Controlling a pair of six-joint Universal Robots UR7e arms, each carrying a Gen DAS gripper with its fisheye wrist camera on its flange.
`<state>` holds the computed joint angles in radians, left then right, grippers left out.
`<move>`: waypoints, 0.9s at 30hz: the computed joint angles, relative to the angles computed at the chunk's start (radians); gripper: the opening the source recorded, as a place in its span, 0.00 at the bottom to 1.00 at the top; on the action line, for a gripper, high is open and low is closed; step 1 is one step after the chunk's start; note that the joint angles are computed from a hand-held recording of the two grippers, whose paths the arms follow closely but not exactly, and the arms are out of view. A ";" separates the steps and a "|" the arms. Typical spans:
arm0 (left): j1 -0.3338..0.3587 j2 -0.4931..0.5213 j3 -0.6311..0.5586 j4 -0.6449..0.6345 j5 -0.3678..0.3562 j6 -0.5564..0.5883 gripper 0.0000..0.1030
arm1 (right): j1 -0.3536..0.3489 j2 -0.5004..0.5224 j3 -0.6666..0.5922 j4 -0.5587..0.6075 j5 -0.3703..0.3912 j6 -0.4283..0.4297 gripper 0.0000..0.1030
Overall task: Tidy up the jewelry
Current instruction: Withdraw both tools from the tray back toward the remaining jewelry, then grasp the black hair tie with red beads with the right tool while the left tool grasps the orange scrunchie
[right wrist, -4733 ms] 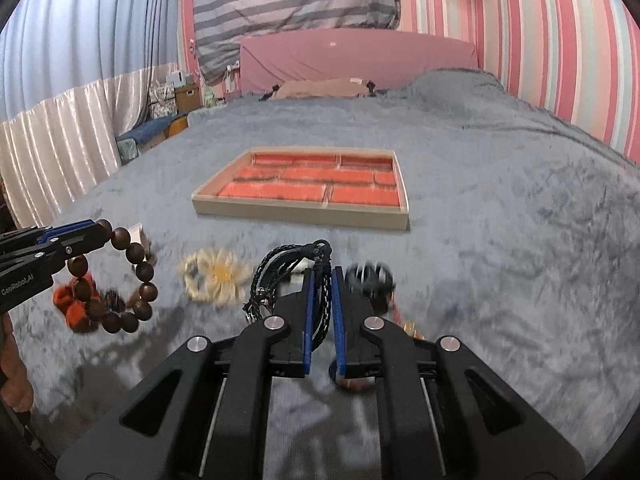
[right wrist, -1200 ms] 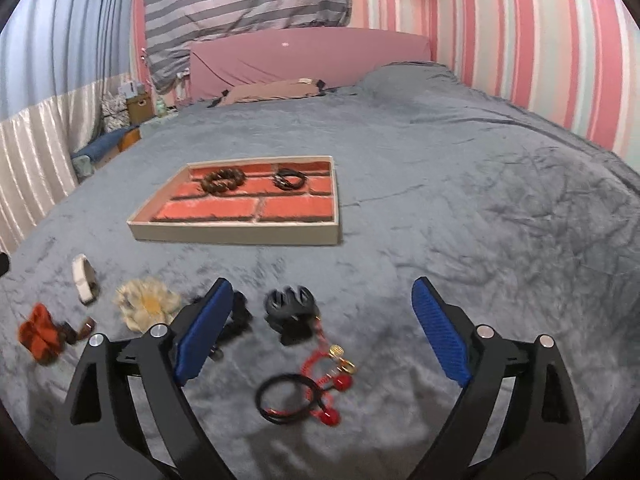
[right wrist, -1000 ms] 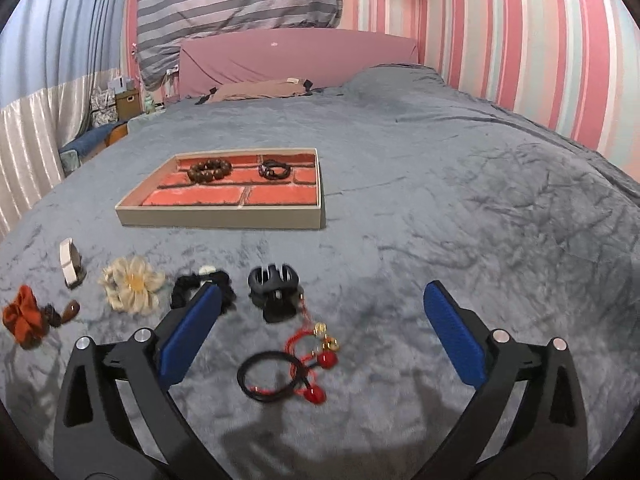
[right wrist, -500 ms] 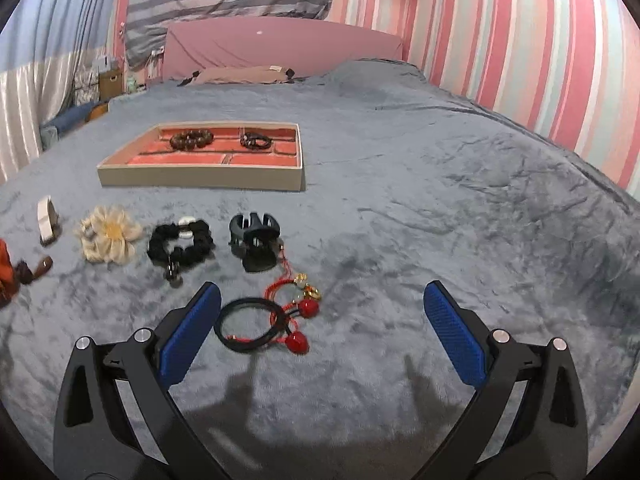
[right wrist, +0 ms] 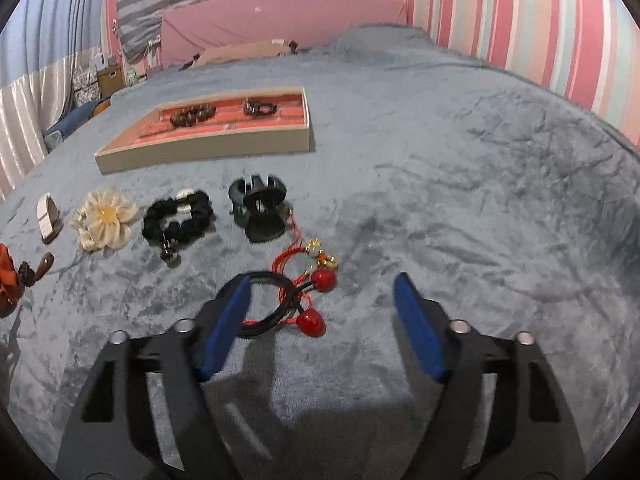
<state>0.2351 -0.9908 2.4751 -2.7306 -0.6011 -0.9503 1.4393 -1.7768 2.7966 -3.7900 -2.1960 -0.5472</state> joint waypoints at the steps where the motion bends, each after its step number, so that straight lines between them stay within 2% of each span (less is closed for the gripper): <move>1: 0.002 0.003 0.002 -0.010 -0.001 0.005 0.96 | -0.002 0.005 0.000 0.007 0.001 0.003 0.59; 6: 0.017 0.010 0.007 -0.055 -0.016 0.030 0.96 | -0.029 0.008 -0.007 0.063 0.020 0.024 0.48; 8: 0.018 0.012 0.008 -0.060 -0.017 0.031 0.96 | -0.042 0.004 -0.006 0.081 0.033 0.028 0.35; 15: 0.025 0.017 0.010 -0.083 -0.023 0.044 0.96 | -0.059 -0.006 0.009 0.076 0.075 0.006 0.26; 22: 0.035 0.010 0.012 -0.098 -0.042 0.051 0.96 | -0.052 -0.012 -0.013 0.130 0.064 0.017 0.26; 25: 0.035 0.013 0.011 -0.104 -0.042 0.056 0.96 | -0.045 0.001 -0.018 0.127 0.059 0.005 0.19; 27: 0.039 0.011 0.010 -0.103 -0.044 0.061 0.96 | -0.045 0.009 -0.020 0.125 0.060 -0.001 0.18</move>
<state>0.2742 -0.9801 2.4851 -2.8332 -0.6455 -0.8890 1.3944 -1.7677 2.7768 -3.6653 -2.1358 -0.5481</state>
